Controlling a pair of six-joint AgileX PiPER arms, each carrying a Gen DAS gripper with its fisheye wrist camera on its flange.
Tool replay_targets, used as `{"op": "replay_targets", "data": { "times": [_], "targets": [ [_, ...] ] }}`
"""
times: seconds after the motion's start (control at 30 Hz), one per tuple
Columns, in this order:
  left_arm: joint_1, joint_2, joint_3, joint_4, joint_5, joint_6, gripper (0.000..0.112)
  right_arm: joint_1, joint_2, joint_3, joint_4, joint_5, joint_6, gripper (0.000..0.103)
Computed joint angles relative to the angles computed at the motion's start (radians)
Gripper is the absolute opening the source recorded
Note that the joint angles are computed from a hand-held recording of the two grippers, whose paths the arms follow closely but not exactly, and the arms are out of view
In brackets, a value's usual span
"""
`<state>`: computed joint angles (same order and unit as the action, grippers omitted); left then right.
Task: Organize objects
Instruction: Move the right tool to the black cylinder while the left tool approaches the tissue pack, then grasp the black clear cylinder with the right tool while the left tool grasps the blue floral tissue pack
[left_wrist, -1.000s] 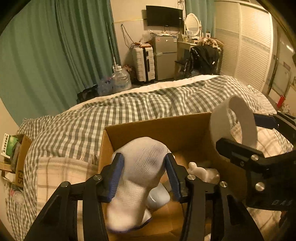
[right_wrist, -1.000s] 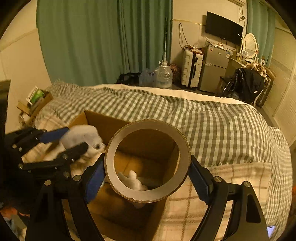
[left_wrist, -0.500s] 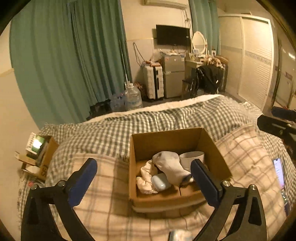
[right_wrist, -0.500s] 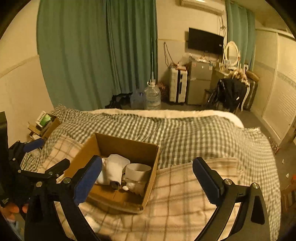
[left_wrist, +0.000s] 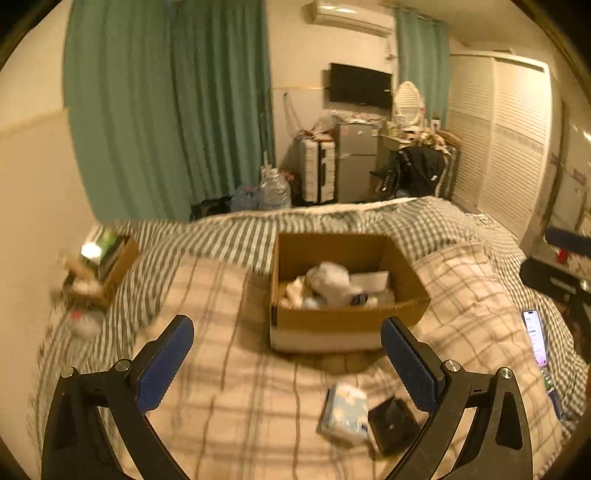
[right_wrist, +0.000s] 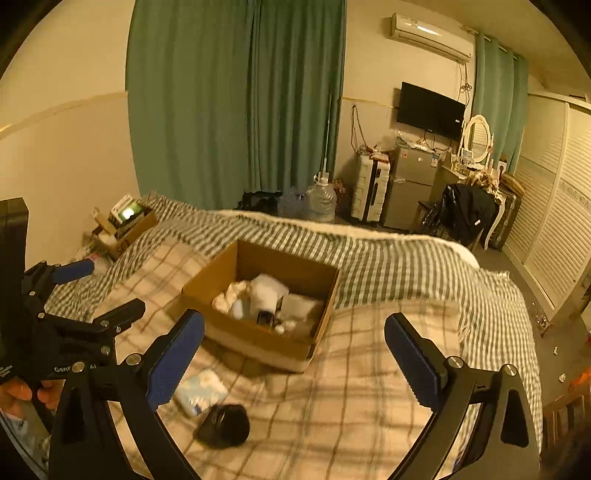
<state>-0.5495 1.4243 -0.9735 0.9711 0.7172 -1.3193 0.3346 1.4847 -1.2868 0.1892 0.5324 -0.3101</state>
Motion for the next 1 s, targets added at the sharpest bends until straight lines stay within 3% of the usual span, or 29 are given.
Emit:
{"op": "replay_targets", "data": {
  "times": [0.13, 0.23, 0.37, 0.6, 0.7, 0.83, 0.87, 1.0],
  "targets": [
    [-0.003, 0.01, 0.127, 0.072, -0.051, -0.186, 0.103, 0.019, -0.004, 0.146, 0.071, -0.102, -0.07, 0.098],
    [-0.024, 0.057, 0.182, 0.158, -0.038, -0.333, 0.103, 0.035, 0.058, 0.193, 0.08, -0.147, -0.061, 0.098],
    [-0.02, 0.106, 0.21, 0.174, -0.053, -0.374, 0.103, 0.043, 0.151, 0.223, 0.104, -0.187, -0.076, 0.098],
    [-0.007, 0.159, 0.23, 0.199, -0.079, -0.41, 0.103, 0.081, 0.318, 0.188, 0.089, -0.137, -0.094, 0.096],
    [0.0, 0.168, 0.234, 0.199, -0.096, -0.409, 0.103, 0.077, 0.361, 0.155, 0.156, -0.079, -0.175, 0.095],
    [0.011, 0.175, 0.237, 0.186, -0.116, -0.403, 0.103, 0.081, 0.415, 0.115, 0.175, -0.005, -0.213, 0.074],
    [0.013, 0.178, 0.236, 0.184, -0.117, -0.403, 0.103, 0.088, 0.408, 0.124, 0.164, -0.014, -0.211, 0.062],
    [-0.011, 0.18, 0.226, 0.161, -0.069, -0.408, 0.103, 0.104, 0.332, 0.197, 0.069, -0.102, -0.113, 0.061]
  ]
}}
